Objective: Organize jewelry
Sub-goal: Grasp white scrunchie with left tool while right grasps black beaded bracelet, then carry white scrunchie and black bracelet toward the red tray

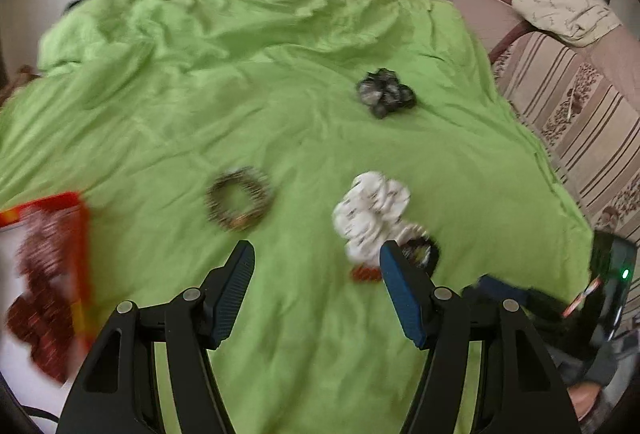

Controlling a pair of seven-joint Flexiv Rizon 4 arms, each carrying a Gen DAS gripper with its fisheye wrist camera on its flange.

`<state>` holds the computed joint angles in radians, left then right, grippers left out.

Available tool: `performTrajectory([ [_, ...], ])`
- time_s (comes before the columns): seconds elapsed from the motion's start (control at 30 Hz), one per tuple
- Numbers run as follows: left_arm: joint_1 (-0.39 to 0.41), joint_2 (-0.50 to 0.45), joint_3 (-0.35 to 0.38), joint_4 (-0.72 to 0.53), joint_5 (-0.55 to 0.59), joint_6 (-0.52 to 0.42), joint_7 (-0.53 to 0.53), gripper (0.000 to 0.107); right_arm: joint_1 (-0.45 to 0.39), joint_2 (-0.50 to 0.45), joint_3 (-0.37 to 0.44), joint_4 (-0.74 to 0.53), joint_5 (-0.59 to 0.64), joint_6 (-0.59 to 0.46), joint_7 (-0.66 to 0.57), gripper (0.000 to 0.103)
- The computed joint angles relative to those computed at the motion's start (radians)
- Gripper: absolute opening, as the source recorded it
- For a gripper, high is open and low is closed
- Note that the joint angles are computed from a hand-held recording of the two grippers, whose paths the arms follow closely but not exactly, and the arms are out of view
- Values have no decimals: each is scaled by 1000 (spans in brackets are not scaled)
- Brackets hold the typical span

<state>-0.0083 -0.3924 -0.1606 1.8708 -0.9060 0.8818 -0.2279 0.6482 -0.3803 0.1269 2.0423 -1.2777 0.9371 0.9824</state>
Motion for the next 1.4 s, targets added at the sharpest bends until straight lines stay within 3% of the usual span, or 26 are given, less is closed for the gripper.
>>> performTrajectory([
  [0.33, -43, -191, -48, -211, 152, -138, -137, 64, -61, -52, -48, -12, -136, 122, 109, 42],
  [0.5, -47, -242, -61, -270, 213, -212, -178, 62, -82, -59, -50, -14, -179, 135, 143, 26],
  [0.53, -45, -244, -63, -272, 219, -226, -175, 55, -86, -61, -49, -15, -186, 140, 147, 21],
  [0.6, -51, -248, -58, -279, 249, -254, -181, 7, -97, -66, -52, -18, -219, 162, 165, 11],
  [0.87, -19, -181, -65, -209, 165, -216, -162, 7, -63, -17, -11, 17, -120, 54, 115, 9],
  [1.07, 3, -69, -52, -96, 55, -122, -59, 7, -17, 27, 25, 56, -27, -30, 115, 9],
  [1.4, 46, 86, 39, 37, -99, -130, 69, 7, 67, 85, 83, 54, 86, -191, 93, 9],
])
